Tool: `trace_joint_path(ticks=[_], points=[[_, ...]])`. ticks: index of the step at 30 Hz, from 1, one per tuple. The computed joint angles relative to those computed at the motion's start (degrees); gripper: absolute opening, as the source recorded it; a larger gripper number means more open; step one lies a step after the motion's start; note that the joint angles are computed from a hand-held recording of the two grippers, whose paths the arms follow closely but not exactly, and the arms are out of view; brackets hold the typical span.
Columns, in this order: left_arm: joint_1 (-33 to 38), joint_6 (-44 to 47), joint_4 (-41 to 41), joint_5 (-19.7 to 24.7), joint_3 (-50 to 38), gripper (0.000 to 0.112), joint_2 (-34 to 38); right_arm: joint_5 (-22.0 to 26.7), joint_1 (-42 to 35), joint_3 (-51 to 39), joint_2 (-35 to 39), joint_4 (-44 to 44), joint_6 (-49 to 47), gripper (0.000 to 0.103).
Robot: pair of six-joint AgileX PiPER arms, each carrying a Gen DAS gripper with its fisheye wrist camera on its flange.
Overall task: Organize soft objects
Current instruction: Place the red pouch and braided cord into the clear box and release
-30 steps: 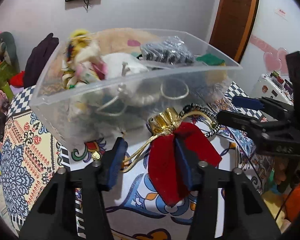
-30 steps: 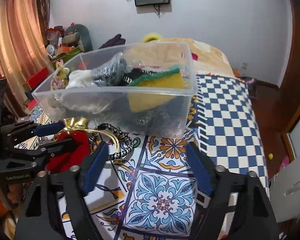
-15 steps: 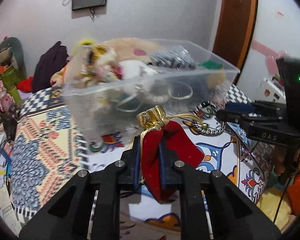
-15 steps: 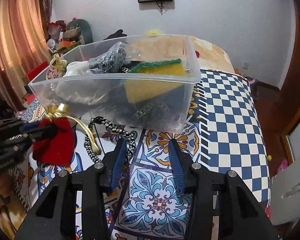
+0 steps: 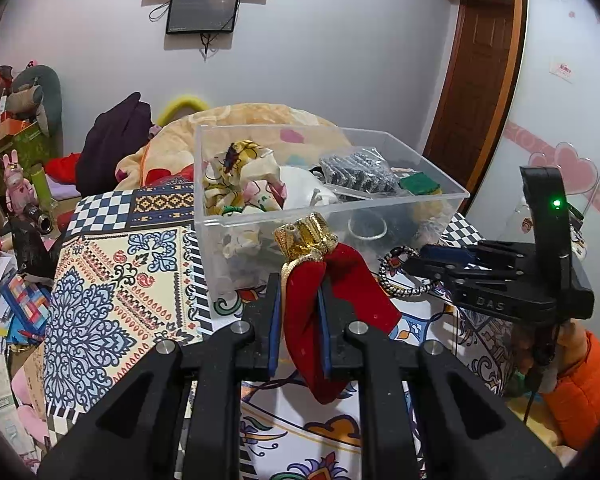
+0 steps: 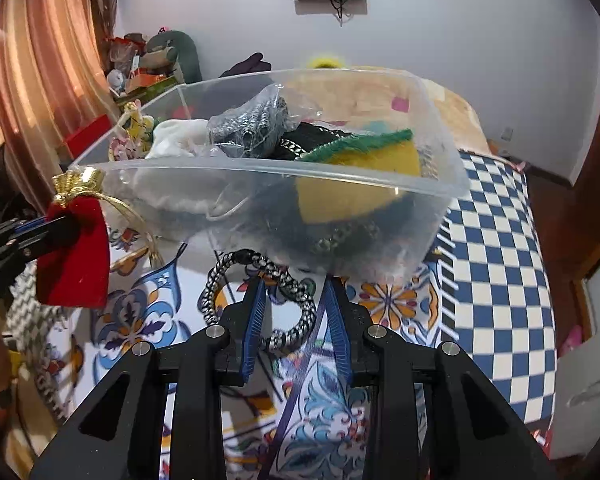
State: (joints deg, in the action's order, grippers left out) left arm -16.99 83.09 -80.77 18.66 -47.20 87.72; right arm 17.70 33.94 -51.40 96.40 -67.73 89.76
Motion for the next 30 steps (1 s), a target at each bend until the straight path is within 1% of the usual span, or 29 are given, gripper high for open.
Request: trace_joint_path(ticks=[1, 3, 4, 5, 7, 8, 11, 14, 20, 25, 29, 30], points=[[-0.7, -0.5, 0.2, -0.4, -0.3, 0.015, 0.4, 1.2, 0.5, -0.6, 0.6, -0.5, 0.2, 0.029], [-1.0, 0.2, -0.3, -0.5, -0.3, 0.015, 0.6, 2.8, 1.3, -0.9, 1.0, -1.9, 1.5, 0.025], [-1.2, 0.5, -0.5, -0.6, -0.3, 0.015, 0.6, 3.5, 1.6, -0.9, 1.1, -2.4, 2.0, 0.016], [-1.4, 0.6, -0.7, -0.7, -0.2, 0.015, 0.4, 2.7, 1.3, -0.9, 0.9, -2.1, 1.4, 0.012], [-1.5, 0.6, -0.8, -0.8, -0.1, 0.015, 0.1, 0.0, 0.2, -0.2, 0.4, -2.5, 2.2, 0.011], [-1.4, 1.0, -1.2, -0.7, -0.2, 0.015, 0.1, -0.2, 0.1, 0.0, 0.1, -2.8, 2.7, 0.010], [-0.8, 2.0, -2.5, -0.1, 0.0, 0.015, -0.7, -1.8, 0.0, 1.8, -1.3, -7.4, 8.0, 0.008], [-0.1, 3.7, -4.5, 0.4, 0.2, 0.015, -2.3, -0.9, 1.1, 4.4, -4.0, -13.4, 14.0, 0.008], [0.7, 4.5, -6.1, 0.2, 0.2, 0.015, -5.1, 1.0, 3.7, 7.3, -9.8, -19.1, 19.7, 0.008], [1.2, 4.0, -6.5, -0.2, -1.6, 0.015, -5.8, 4.8, 7.3, 8.6, -14.1, -22.0, 22.2, 0.008], [1.2, 6.3, -10.0, -0.8, -3.4, 0.015, -5.0, 6.4, 7.7, 5.8, -13.6, -21.9, 20.9, 0.008], [1.2, 6.3, -10.5, -1.0, -4.0, 0.015, -4.7, 7.8, 8.6, 5.1, -13.5, -21.2, 20.4, 0.008]])
